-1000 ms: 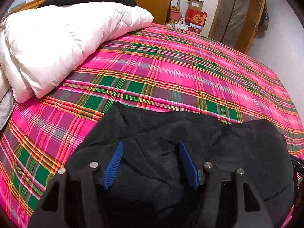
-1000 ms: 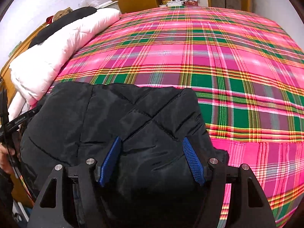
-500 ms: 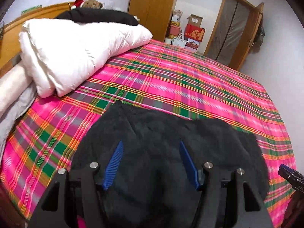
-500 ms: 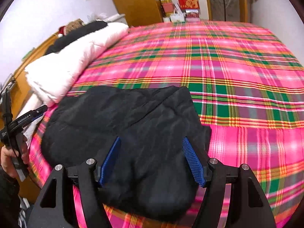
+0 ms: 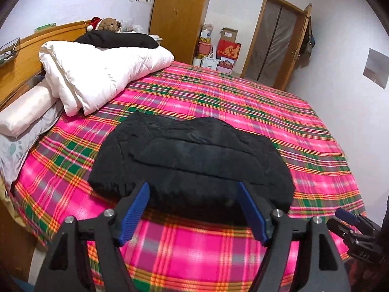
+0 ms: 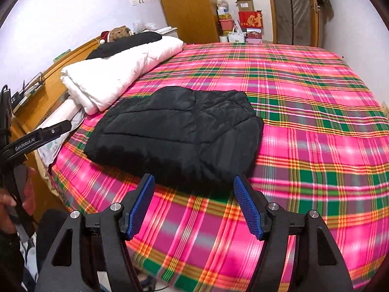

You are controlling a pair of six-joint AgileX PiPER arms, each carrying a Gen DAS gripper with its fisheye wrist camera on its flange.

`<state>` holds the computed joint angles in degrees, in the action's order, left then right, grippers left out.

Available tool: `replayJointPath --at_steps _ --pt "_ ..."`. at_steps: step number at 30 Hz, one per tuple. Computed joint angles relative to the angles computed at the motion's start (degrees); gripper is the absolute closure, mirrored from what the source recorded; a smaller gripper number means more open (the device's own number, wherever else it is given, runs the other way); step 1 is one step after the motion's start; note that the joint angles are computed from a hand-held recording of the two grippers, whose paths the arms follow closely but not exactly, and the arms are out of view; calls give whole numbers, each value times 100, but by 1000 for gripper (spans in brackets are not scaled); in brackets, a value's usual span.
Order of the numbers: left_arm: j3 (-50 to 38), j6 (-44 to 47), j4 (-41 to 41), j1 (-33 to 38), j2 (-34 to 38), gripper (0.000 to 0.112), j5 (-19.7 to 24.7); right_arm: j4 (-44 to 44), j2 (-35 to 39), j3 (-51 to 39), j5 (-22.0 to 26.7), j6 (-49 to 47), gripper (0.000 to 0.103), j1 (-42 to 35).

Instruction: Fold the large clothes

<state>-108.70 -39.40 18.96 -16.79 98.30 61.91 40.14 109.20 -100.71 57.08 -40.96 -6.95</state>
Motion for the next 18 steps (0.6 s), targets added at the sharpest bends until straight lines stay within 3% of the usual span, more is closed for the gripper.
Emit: replayJointPath --at_steps 8,18 --pt "665 -737 686 -970 -479 29 396 198 -1080 1360 -464 -631 33 -130" --pt "823 -878 759 -1243 -282 28 689 -7 -1214 1761 -615 -667 31 8"
